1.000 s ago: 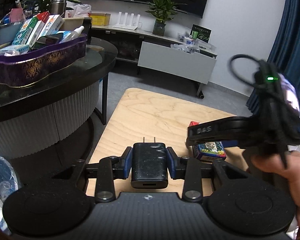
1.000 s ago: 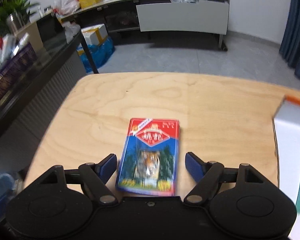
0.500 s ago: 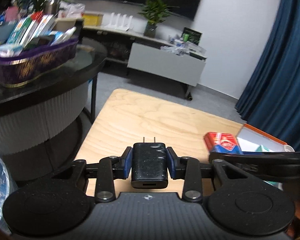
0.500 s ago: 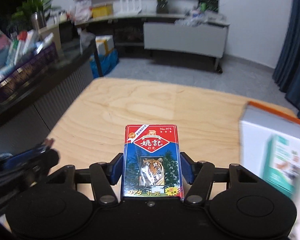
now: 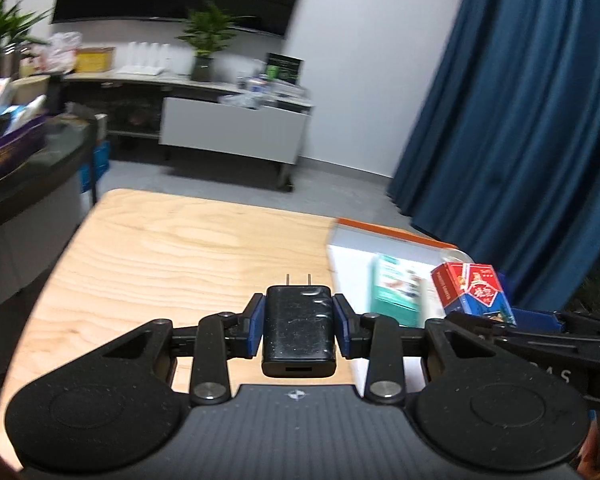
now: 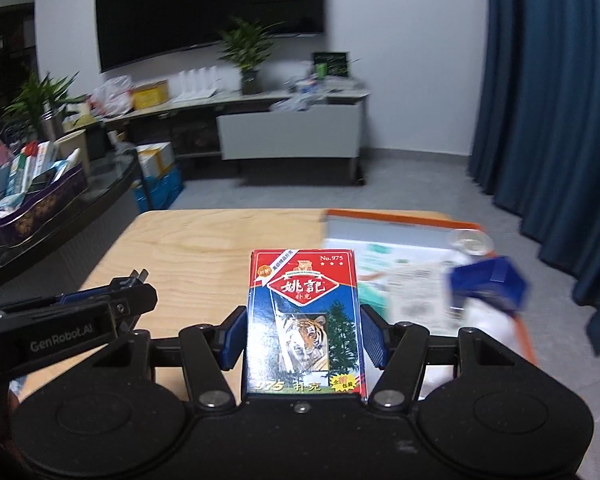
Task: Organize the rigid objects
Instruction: 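Carry charger with left tool while right tool carries tiger box over tray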
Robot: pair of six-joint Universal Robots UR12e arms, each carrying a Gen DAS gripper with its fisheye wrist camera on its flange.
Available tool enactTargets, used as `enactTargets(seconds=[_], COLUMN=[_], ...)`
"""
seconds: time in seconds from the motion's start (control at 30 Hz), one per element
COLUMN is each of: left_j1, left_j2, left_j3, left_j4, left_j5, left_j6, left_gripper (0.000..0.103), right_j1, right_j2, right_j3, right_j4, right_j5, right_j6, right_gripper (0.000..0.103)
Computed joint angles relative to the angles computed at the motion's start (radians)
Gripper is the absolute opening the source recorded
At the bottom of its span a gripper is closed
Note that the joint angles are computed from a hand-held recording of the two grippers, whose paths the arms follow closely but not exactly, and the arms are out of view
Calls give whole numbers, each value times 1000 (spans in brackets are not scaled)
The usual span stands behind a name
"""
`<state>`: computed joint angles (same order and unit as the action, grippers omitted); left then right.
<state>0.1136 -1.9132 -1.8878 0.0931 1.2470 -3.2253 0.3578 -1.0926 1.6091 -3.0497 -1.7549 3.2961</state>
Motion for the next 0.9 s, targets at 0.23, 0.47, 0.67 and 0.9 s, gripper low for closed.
enactTargets(seconds=[0.23, 0.47, 0.67, 0.9], left_j1=[-41, -74, -80, -90], left_j2=[-6, -19, -21, -16], left_j3=[9, 16, 17, 14], left_j4=[-7, 8, -7, -16], left_j5=[-34, -27, -21, -5], left_j6=[59, 90, 106, 106], left_gripper=[36, 36, 36, 36], right_j1=[-36, -57, -66, -66], right_j2=[-58, -71, -74, -74], right_j3=[99, 135, 146, 143], right_j4=[-61, -94, -99, -101], right_j5=[-61, -64, -44, -40], right_j6=[59, 83, 95, 89], right_gripper=[71, 71, 71, 71])
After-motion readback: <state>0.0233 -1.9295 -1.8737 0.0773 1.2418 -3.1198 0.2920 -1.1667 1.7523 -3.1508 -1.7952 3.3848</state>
